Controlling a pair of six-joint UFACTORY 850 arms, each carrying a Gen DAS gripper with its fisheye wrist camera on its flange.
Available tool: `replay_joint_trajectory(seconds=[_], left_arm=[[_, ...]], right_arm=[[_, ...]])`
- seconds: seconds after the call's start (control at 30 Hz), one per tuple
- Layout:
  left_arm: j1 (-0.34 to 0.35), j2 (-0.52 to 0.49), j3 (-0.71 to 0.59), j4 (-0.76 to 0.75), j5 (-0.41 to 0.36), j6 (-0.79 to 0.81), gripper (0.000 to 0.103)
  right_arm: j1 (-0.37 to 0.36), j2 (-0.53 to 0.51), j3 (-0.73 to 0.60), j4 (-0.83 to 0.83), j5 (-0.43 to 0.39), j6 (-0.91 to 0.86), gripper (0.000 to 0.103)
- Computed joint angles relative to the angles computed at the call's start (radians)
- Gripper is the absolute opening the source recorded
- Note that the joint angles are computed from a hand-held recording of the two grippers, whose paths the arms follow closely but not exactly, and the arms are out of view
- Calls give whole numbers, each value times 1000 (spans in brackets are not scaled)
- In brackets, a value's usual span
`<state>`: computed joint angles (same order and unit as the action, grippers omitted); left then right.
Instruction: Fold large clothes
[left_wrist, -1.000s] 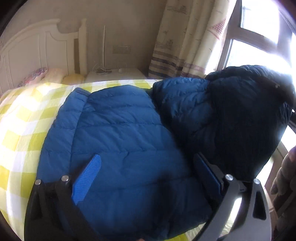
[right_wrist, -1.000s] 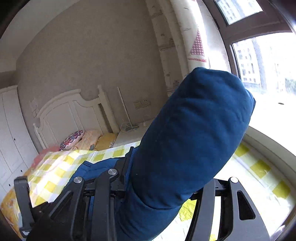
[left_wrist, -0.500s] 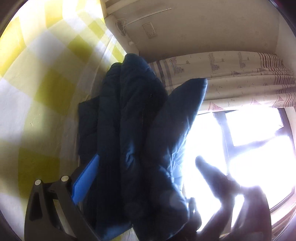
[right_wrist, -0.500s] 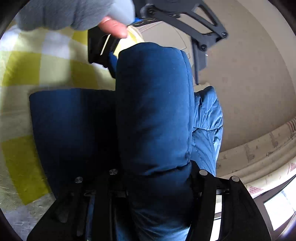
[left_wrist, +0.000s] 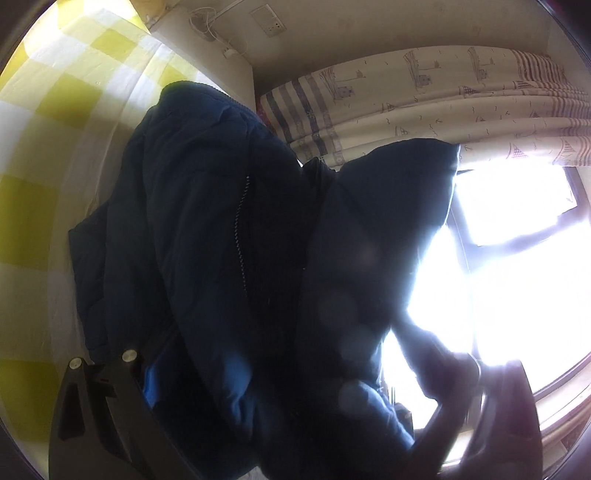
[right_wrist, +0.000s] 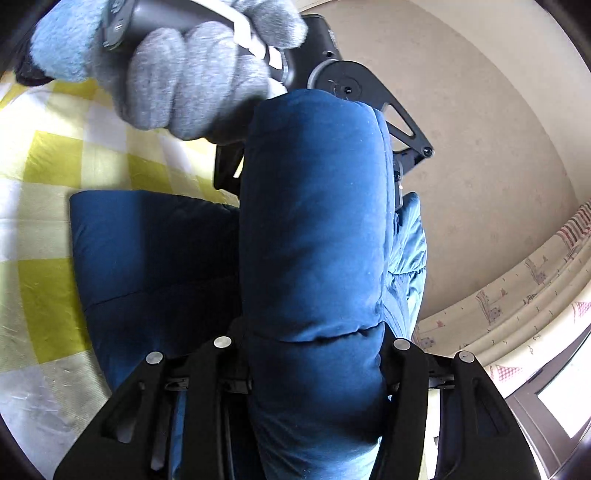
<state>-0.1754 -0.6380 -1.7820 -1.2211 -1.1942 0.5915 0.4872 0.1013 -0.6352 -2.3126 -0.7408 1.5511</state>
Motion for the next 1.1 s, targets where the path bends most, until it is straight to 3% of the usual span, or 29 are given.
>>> replay_joint_trajectory(seconds=[0.23,0.33,0.37,0.4,0.43,0.5,0.53,0.67,0.77,0.8,0.9,0.93,0.97,1.1], left_arm=[[-39,-55,-163,121,-10,-73,101],[-67,-71,-207,257,9,-113,98],[-77,-84,-232,321,13,-150,91],[-81,-84,-227,359,34,-171,70],[-76,-90,-229,354,30,-175,62],[-59,-65,-171,300,59,-119,52],[-52,-49,-138,274,77,-87,50],[-36,16,-8,185,135,12,45],[-35,37,23,175,159,29,43],[-33,52,43,174,166,37,43],[-38,70,61,168,191,34,40],[-32,95,92,159,200,49,37],[-18,139,151,139,207,89,36],[-6,255,260,73,257,204,28]], right_arm=[[-17,-4,6,-39,21,2,54],[-6,-12,9,-30,4,-20,55],[1,-19,9,-25,-12,-42,58],[8,-13,12,-24,-19,-52,58],[10,9,16,-24,9,-51,63],[5,79,38,-43,64,7,84],[-10,128,64,-81,87,81,91],[-114,299,145,-75,207,331,93],[-161,340,185,23,194,308,93],[-179,333,190,37,207,285,92],[-174,295,198,67,197,240,76],[-173,266,189,99,190,218,59],[-186,256,181,93,215,238,54],[-182,246,178,104,176,243,43]])
